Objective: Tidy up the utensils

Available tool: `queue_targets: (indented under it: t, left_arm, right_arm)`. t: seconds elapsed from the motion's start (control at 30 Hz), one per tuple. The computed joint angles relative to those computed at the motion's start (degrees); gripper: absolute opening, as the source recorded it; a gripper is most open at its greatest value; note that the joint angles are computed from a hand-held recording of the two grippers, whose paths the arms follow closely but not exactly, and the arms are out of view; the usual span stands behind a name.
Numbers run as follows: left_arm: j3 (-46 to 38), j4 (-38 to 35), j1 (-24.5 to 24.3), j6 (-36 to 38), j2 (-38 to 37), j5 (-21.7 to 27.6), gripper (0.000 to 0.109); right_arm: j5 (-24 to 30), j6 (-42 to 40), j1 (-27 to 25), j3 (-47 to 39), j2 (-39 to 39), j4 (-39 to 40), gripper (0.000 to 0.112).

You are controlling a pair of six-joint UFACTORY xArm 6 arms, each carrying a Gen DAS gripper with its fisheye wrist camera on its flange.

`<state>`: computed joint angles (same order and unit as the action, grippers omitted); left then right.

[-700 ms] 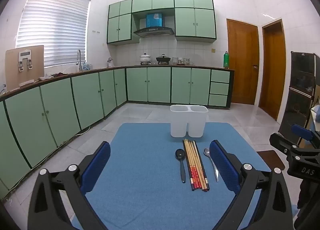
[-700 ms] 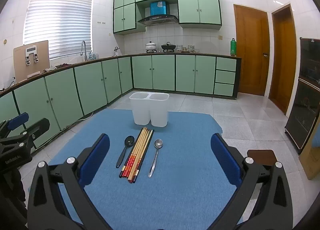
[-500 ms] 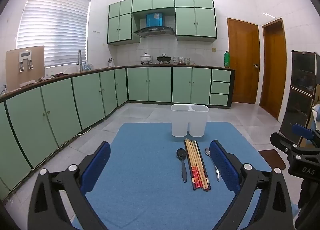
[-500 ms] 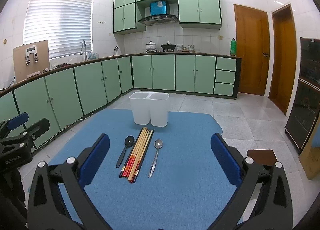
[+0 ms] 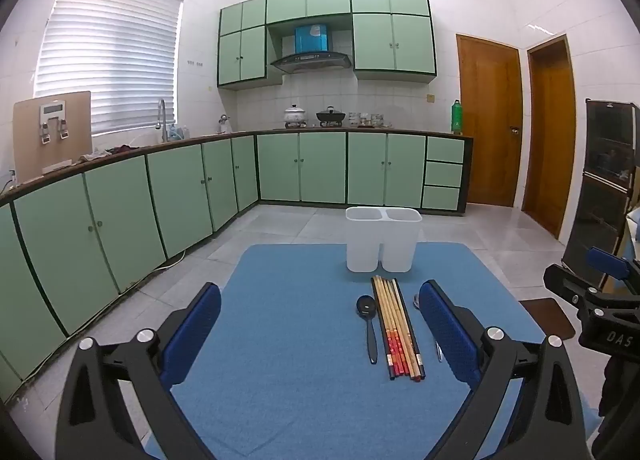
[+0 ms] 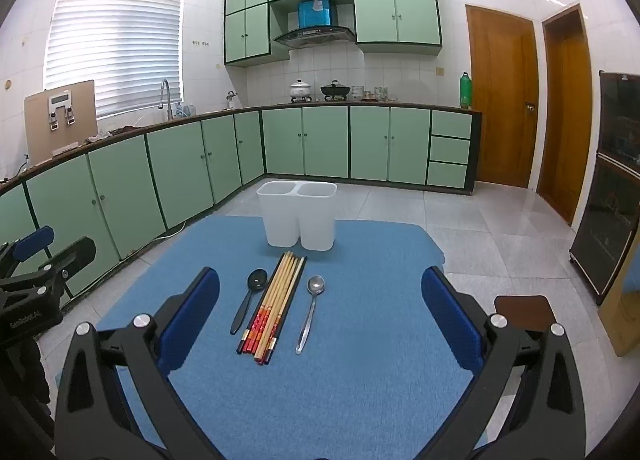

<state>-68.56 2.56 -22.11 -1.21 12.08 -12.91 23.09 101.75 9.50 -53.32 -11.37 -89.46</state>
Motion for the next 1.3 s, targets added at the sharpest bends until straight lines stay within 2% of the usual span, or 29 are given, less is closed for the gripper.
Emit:
queue_targets:
  t: [0.07,0.13,0.27,0.33,0.5,0.87,1.3]
  left_arm:
    - [-0.14,-0.55,-0.05,0.57,0.08,0.2,0.097]
    - [-0.5,-6.25,-1.26,5.86,0.41,0.37,0.097]
    - [-0.88,-5.53,-1.03,5.22,0.93,0.41,0.097]
    - [-0.88,-8.25,-1.53,7.77,1.04,0.18,0.097]
    - [-0.68,-6.4,-1.18,6.13,0.94,0.12,0.097]
    - [-1.01,-14.06,-2.51,13.39,1.3,0.2,0.097]
    - [-1.46,-19.06,-3.51,18.09,1.65,0.12,0.097]
  right_arm:
    - [0.57,-0.12,0.58,-0.95,0.9,0.46,0.098]
    - [0.47,-0.17,0.52,-0.94,0.89,0.53,0.098]
    - [0.35,0.81,0.39,-0.36,0.87,-0.13,0.098]
    - [0.36,1.06,0.39,-0.35,0.94,-0.33,0.098]
    - [0.24,1.34,0.29,-0.31,1.08,-0.39,0.098]
    - [-0.23,1.38,-0.04,-0.25,1.25,-0.22,0.098]
    - [-0.54,1.81,-0.41,-0.13,1.4,-0.41,0.098]
